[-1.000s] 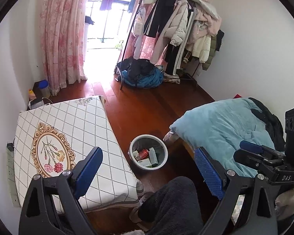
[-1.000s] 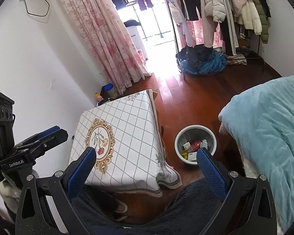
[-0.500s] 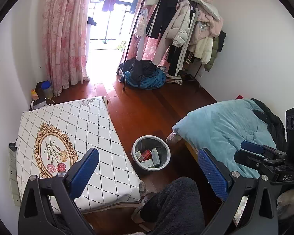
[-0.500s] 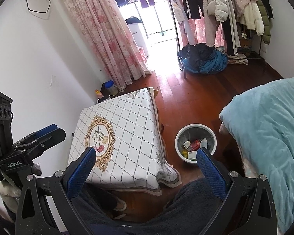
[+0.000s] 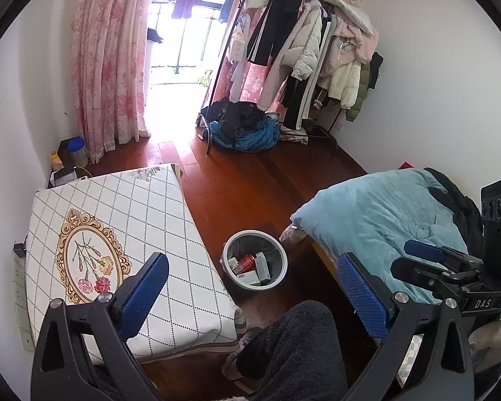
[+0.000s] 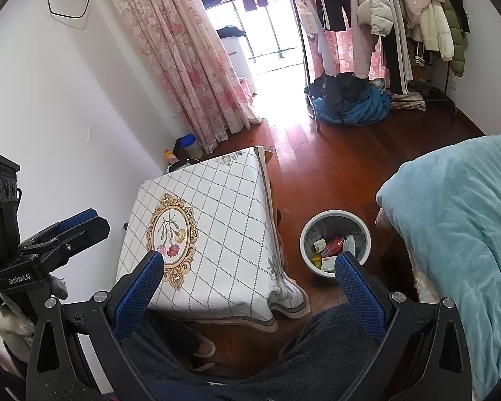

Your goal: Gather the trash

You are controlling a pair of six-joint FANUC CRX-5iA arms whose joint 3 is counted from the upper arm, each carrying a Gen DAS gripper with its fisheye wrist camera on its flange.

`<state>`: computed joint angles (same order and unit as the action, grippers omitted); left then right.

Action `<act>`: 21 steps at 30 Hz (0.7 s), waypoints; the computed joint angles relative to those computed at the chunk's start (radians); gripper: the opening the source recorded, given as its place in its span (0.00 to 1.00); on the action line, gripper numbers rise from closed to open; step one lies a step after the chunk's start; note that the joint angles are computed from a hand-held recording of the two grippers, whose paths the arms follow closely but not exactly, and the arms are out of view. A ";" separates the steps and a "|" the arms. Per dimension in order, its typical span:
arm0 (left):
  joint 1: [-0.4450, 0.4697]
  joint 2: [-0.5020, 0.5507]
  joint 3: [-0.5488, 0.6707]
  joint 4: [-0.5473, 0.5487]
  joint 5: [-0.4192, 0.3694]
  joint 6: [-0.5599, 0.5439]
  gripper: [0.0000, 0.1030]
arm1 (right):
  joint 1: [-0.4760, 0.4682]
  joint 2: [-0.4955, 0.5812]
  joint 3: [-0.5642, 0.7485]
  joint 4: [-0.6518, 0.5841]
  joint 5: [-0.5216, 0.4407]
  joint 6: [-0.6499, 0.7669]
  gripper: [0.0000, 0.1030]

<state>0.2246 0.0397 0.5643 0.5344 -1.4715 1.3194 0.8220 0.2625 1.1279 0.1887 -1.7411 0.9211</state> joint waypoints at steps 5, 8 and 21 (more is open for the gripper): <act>-0.005 0.000 -0.001 0.008 0.001 -0.004 1.00 | -0.001 -0.003 -0.005 0.001 0.002 0.001 1.00; -0.009 0.001 -0.003 0.012 -0.002 -0.008 1.00 | -0.001 0.003 0.006 0.000 -0.003 0.001 1.00; -0.019 0.004 0.005 0.022 0.000 -0.007 1.00 | -0.004 -0.029 -0.040 0.007 0.013 -0.003 1.00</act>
<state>0.2056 0.0439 0.5698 0.5566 -1.4717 1.3125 0.8180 0.2336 1.0881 0.1959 -1.7277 0.9178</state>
